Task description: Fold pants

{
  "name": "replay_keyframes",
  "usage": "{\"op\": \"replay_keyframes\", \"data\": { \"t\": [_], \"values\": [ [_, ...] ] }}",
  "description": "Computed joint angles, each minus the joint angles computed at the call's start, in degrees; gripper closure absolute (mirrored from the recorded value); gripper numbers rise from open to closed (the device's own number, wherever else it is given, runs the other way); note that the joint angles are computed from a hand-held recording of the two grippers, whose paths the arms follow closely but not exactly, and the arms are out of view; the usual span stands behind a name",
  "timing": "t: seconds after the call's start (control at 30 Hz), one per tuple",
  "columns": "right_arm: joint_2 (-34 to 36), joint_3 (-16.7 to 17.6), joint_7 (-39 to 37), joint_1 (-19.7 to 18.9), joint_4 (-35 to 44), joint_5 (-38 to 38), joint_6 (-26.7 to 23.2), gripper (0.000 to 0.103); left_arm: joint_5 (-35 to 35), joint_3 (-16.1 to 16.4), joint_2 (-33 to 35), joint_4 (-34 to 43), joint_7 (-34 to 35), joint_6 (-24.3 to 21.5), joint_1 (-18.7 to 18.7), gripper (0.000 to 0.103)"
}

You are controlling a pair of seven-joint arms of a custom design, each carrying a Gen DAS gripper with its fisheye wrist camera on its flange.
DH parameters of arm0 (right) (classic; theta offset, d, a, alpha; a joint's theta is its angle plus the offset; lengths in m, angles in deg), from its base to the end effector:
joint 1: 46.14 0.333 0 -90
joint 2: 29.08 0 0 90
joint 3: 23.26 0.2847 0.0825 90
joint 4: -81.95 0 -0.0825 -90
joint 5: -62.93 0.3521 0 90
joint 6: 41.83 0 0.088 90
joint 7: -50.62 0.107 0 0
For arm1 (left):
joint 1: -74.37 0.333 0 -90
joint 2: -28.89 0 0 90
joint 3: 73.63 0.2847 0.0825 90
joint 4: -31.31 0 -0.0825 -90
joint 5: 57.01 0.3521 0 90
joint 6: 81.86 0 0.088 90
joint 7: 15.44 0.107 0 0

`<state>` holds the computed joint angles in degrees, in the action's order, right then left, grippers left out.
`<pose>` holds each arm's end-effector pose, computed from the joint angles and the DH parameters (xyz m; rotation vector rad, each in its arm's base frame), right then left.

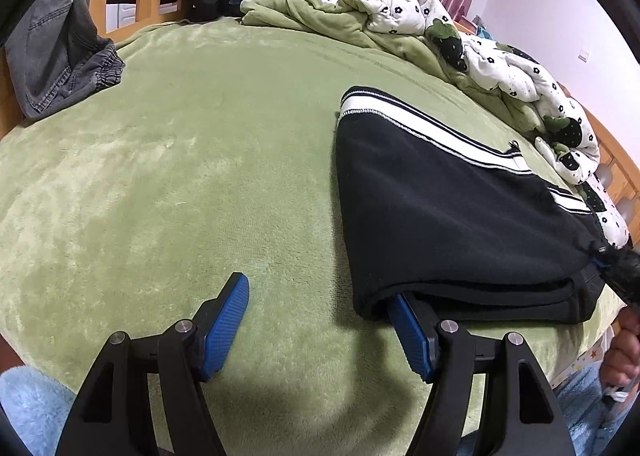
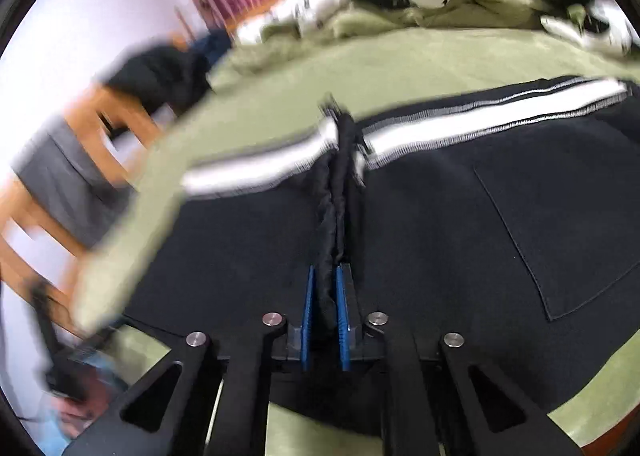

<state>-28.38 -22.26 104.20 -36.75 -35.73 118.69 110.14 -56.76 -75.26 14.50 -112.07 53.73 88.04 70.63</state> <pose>0.5567 0.0790 0.4709 -1.6700 1.5573 -0.1054 0.4692 -0.0448 0.4486 -2.0926 1.6019 -0.8276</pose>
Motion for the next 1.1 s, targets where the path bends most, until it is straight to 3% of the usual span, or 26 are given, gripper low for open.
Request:
{"op": "replay_keyframes", "data": {
  "t": [0.07, 0.13, 0.17, 0.23, 0.4, 0.6, 0.67, 0.7, 0.73, 0.83, 0.9, 1.03, 1.1],
  "values": [
    [-0.6, -1.0, -1.7, -1.1, 0.0, 4.5, -4.9, 0.093, 0.2, -0.1, 0.1, 0.0, 0.0, -0.1, 0.2, 0.035],
    [1.0, -1.1, 3.5, -1.3, 0.7, -1.6, -7.9, 0.093, 0.4, -0.3, 0.6, 0.6, -0.3, -0.8, 0.5, 0.035],
    [2.2, -0.7, 6.1, -1.0, 0.8, -5.9, -7.5, 0.091, 1.3, -0.8, 1.0, 1.2, -1.0, -1.7, 1.1, 0.035],
    [2.7, -0.2, 7.4, -0.8, 0.5, -7.1, -5.6, 0.077, 2.2, -1.3, 1.0, 1.3, -1.8, -2.1, 1.7, 0.035],
    [4.2, 0.3, 9.8, -0.7, 3.7, -8.8, -2.3, 0.073, 2.9, -1.4, 1.1, 1.4, -2.0, -2.3, 1.9, 0.035],
    [17.1, 1.0, 20.9, -0.5, 19.1, -19.2, -9.0, 0.064, 1.1, -0.3, 0.7, 0.9, -0.7, -1.9, 0.8, 0.035],
    [17.9, 1.5, 22.1, -0.2, 18.9, -20.8, -5.9, 0.071, 0.7, -0.5, 0.7, 0.8, -0.9, -1.5, 0.7, 0.035],
    [17.8, 1.6, 22.0, 0.0, 18.7, -22.2, -4.9, 0.086, 0.9, -0.6, 0.8, 0.8, -1.0, -1.3, 0.9, 0.035],
    [16.9, 2.2, 20.6, -0.6, 17.3, -21.6, -4.1, 0.09, 1.3, -0.9, 0.8, 0.8, -1.3, -1.1, 1.1, 0.035],
    [12.6, 5.6, 11.2, -4.4, 12.8, -8.3, 1.3, 0.091, 3.2, -2.0, 0.5, 0.4, -2.7, 0.1, 1.9, 0.035],
    [11.3, 6.0, 6.9, -5.6, 11.8, -3.2, 3.0, 0.091, 1.6, -0.5, 1.0, 0.7, 0.0, -0.1, -0.3, 0.035],
    [15.1, 0.5, 19.9, -0.9, 13.6, -21.1, 1.7, 0.089, 8.8, -4.4, 1.5, 1.7, -4.3, -1.4, 3.3, 0.035],
    [14.8, 0.0, 22.1, 0.8, 11.3, -26.3, 6.2, 0.087, 7.5, -3.1, 1.1, 1.8, -2.8, -2.5, 1.8, 0.035]
  ]
}}
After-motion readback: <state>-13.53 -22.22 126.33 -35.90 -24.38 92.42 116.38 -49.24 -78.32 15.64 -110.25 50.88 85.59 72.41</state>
